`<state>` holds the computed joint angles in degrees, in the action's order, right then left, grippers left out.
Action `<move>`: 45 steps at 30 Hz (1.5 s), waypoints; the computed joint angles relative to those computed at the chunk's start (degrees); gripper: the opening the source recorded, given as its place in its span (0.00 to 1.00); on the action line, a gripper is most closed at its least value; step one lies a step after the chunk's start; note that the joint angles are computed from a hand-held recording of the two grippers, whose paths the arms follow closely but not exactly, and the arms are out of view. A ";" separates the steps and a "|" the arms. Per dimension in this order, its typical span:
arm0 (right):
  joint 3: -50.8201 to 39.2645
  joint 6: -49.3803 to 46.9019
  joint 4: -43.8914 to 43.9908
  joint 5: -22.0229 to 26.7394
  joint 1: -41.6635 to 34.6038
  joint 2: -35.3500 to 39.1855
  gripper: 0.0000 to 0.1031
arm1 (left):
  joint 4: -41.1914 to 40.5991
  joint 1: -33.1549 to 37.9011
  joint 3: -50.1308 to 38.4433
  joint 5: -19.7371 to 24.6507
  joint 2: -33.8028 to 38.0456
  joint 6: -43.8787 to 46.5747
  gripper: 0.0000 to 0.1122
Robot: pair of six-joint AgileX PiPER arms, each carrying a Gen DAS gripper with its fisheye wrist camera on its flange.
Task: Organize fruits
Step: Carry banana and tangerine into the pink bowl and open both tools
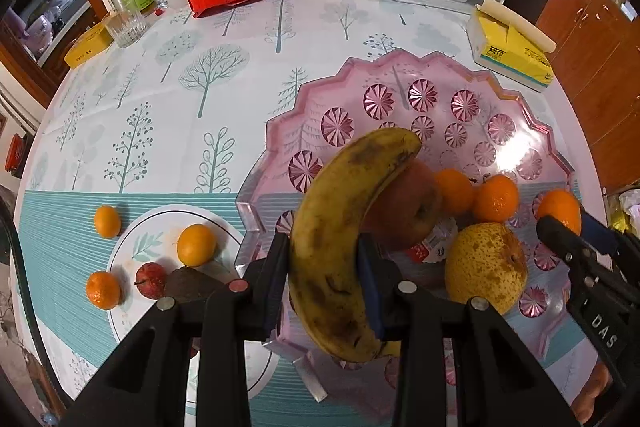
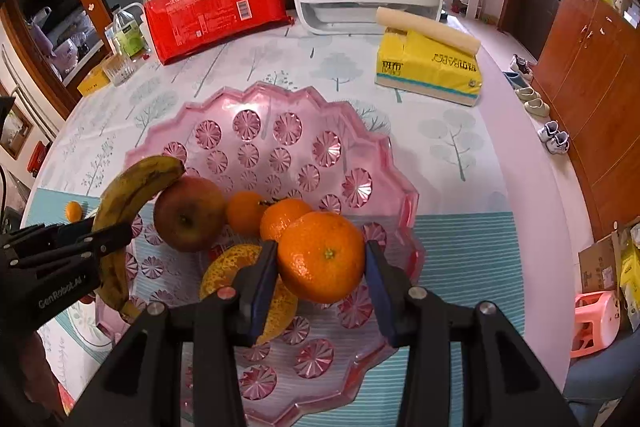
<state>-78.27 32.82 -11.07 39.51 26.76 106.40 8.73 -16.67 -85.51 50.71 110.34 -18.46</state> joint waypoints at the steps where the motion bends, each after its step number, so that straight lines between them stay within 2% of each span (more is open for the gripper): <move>1: -0.07 -0.17 0.14 0.20 -0.02 0.23 0.42 | 0.10 0.01 -0.18 0.01 0.22 -0.06 0.29; 9: -0.45 1.27 -2.48 1.62 1.61 2.03 0.43 | 0.40 -0.22 -1.01 0.10 1.86 -0.05 0.29; 18: -4.40 2.41 -3.96 6.62 2.45 3.95 0.46 | 2.16 -0.93 -1.15 0.08 2.16 0.36 0.31; 21: -4.29 2.80 -3.95 6.51 2.69 3.49 0.52 | 1.38 -0.87 -0.98 -0.02 1.92 1.30 0.46; 23: -4.31 2.85 -3.75 6.43 2.71 3.20 0.53 | 1.78 -1.05 -0.37 -0.67 1.44 1.09 0.56; 27: -4.02 3.34 -3.91 6.18 2.85 2.31 0.54 | 3.76 -1.98 -0.30 -0.35 1.32 0.40 0.57; 33: -3.49 3.61 -2.75 6.03 2.79 1.15 0.54 | 2.19 -1.51 0.31 -0.12 0.19 1.10 0.59; 40: -1.98 4.14 -1.52 5.45 3.23 -0.64 0.54 | 3.57 -1.81 3.31 -0.55 -3.68 0.40 0.65; 45: -0.60 5.21 -1.68 5.28 4.16 -2.30 0.54 | 3.71 -1.64 5.53 -0.61 -6.71 0.58 0.65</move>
<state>-78.87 38.03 -12.75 44.79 30.93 104.10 12.45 -18.31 -79.98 50.10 103.63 -17.87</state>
